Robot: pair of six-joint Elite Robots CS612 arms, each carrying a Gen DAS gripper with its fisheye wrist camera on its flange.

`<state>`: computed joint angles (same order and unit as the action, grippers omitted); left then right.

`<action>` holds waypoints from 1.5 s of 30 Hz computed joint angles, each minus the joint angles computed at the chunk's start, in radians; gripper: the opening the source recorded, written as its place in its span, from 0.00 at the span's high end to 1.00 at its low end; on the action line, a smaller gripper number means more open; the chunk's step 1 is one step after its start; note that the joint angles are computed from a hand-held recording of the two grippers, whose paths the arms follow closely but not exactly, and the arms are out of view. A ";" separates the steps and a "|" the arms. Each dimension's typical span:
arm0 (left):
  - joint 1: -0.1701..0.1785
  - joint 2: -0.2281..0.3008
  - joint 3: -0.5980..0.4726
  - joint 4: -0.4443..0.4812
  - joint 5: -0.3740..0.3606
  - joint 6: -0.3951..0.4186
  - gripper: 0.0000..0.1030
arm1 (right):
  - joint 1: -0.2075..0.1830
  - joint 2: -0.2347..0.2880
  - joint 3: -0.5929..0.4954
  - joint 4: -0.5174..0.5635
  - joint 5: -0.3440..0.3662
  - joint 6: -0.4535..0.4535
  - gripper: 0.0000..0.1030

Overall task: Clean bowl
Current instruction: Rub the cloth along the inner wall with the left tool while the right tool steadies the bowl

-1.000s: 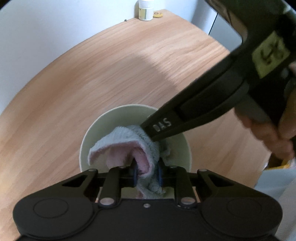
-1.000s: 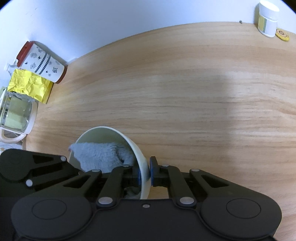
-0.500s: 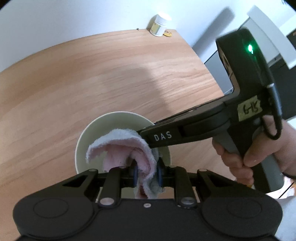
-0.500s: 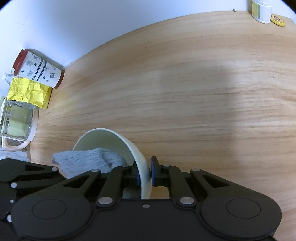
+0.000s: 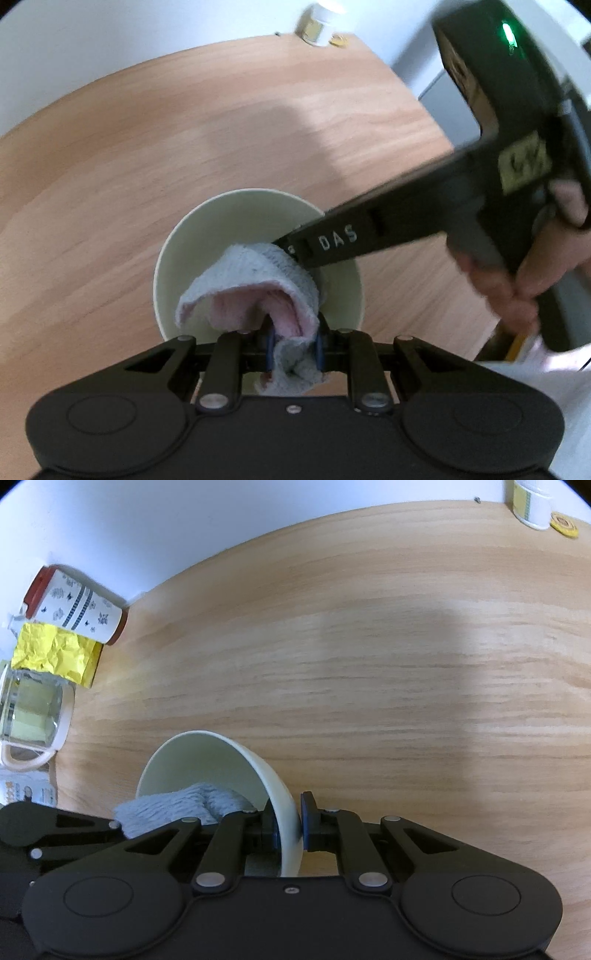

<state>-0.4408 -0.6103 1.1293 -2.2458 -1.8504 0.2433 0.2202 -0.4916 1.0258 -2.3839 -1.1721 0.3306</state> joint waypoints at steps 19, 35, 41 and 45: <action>-0.063 -0.038 0.108 -0.208 0.354 0.193 0.82 | 0.006 -0.009 -0.017 0.099 -0.013 -0.226 0.88; -0.030 0.026 0.038 -0.278 0.237 -0.162 0.83 | 0.008 -0.029 0.028 0.066 -0.006 -0.313 0.80; -0.008 0.029 0.041 -0.315 0.142 -0.220 0.83 | 0.002 -0.027 0.033 0.059 0.018 -0.296 0.79; 0.004 0.041 0.031 -0.334 0.067 -0.267 0.83 | 0.004 -0.028 0.038 0.050 0.015 -0.305 0.77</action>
